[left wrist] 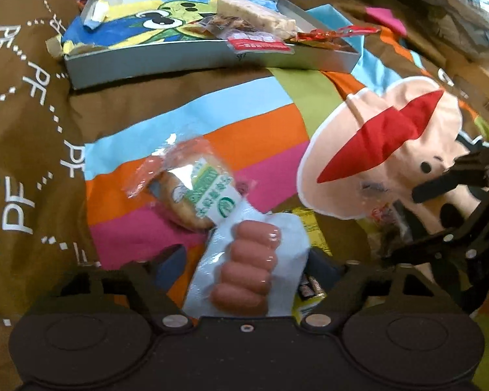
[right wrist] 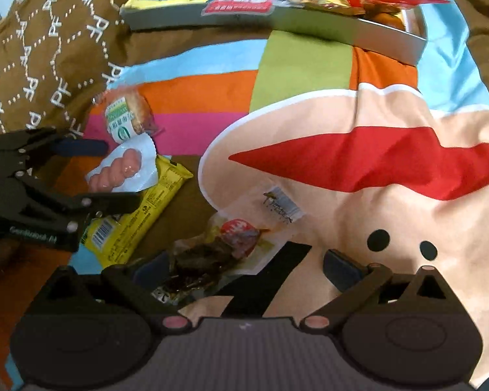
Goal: Organize snacks
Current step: 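Grasp the pink sausage packet with left gripper while right grasps the dark snack strip, then lift and carry the sausage packet with left tool while right carries the dark strip toward tray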
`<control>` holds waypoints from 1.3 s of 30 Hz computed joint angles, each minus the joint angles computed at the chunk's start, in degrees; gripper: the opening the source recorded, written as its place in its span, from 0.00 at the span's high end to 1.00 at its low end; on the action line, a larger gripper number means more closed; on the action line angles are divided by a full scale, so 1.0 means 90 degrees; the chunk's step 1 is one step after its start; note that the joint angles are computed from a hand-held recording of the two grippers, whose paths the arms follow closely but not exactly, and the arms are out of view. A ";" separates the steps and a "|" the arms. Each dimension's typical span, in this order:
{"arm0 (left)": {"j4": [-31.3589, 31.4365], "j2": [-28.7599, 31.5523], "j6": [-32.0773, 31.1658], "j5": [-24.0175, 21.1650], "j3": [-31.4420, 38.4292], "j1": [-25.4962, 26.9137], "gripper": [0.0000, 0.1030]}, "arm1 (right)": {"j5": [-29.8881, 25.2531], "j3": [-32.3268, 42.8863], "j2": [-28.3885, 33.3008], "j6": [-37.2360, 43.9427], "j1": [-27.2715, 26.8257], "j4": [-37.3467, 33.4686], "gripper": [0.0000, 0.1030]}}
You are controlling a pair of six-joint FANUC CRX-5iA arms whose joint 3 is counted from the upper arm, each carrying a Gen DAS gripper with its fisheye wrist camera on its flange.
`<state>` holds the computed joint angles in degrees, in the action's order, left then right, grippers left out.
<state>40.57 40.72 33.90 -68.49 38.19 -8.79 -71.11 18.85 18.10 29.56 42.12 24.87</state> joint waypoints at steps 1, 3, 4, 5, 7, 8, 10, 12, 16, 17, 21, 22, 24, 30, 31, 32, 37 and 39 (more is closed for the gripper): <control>0.0003 0.0049 0.0088 -0.0083 0.0079 0.0008 0.28 | 0.0072 -0.0038 -0.0053 -0.0061 -0.0024 -0.0051 0.00; -0.0032 0.0066 0.0225 -0.0159 0.0132 0.0014 0.29 | 0.0185 -0.0120 -0.0122 -0.0232 -0.0068 -0.0132 0.00; -0.0083 0.0097 0.0320 -0.0246 0.0216 0.0015 0.31 | 0.0256 -0.0153 -0.0143 -0.0326 -0.0092 -0.0160 0.00; -0.0151 0.0140 0.0473 -0.0360 0.0341 0.0016 0.31 | 0.0343 -0.0208 -0.0182 -0.0426 -0.0115 -0.0179 0.00; -0.0364 0.0255 0.0940 -0.0645 0.0681 0.0011 0.33 | 0.0582 -0.0369 -0.0299 -0.0687 -0.0162 -0.0197 0.00; -0.0453 0.0285 0.1188 -0.0779 0.0803 0.0012 0.33 | 0.0712 -0.0439 -0.0349 -0.0788 -0.0201 -0.0227 0.00; -0.0623 0.0262 0.1630 -0.0972 0.0890 0.0014 0.35 | 0.0949 -0.0602 -0.0438 -0.1092 -0.0242 -0.0234 0.00; -0.0794 0.0138 0.2025 -0.1010 0.0775 0.0017 0.37 | 0.1166 -0.0742 -0.0501 -0.1372 -0.0274 -0.0214 0.00; -0.0807 -0.0348 0.2648 -0.0597 -0.0023 0.0043 0.37 | 0.1899 -0.1193 -0.0679 -0.1853 -0.0299 -0.0024 0.00; -0.0774 -0.0518 0.2765 -0.0391 -0.0325 0.0042 0.37 | 0.2085 -0.1316 -0.0704 -0.1980 -0.0290 0.0123 0.02; -0.0838 -0.0852 0.3069 0.0007 -0.0814 0.0023 0.37 | 0.2904 -0.1723 -0.0781 -0.2329 -0.0342 0.0501 0.13; -0.0861 -0.0902 0.3135 0.0045 -0.0874 0.0023 0.37 | 0.3014 -0.1772 -0.0777 -0.2370 -0.0354 0.0571 0.15; -0.0930 -0.0976 0.3220 0.0038 -0.0933 0.0029 0.37 | 0.3147 -0.1839 -0.0771 -0.2356 -0.0354 0.0658 0.24; -0.1000 -0.1084 0.3094 0.0059 -0.1043 -0.0001 0.19 | 0.2364 -0.1539 -0.0670 -0.2370 -0.0189 0.0678 0.26; -0.1066 -0.1064 0.3071 0.0042 -0.0987 -0.0025 0.19 | 0.2110 -0.1436 -0.0638 -0.2325 -0.0140 0.0648 0.26; -0.1129 -0.1046 0.3042 0.0044 -0.0945 -0.0052 0.19 | 0.2034 -0.1457 -0.0658 -0.2382 -0.0098 0.0699 0.26; -0.1472 -0.0985 0.2943 0.0002 -0.0732 -0.0142 0.25 | 0.2029 -0.1442 -0.0712 -0.2404 -0.0064 0.0490 0.25; -0.1561 -0.0958 0.3028 -0.0034 -0.0636 -0.0147 0.32 | 0.2244 -0.1465 -0.0747 -0.2317 -0.0139 0.0231 0.27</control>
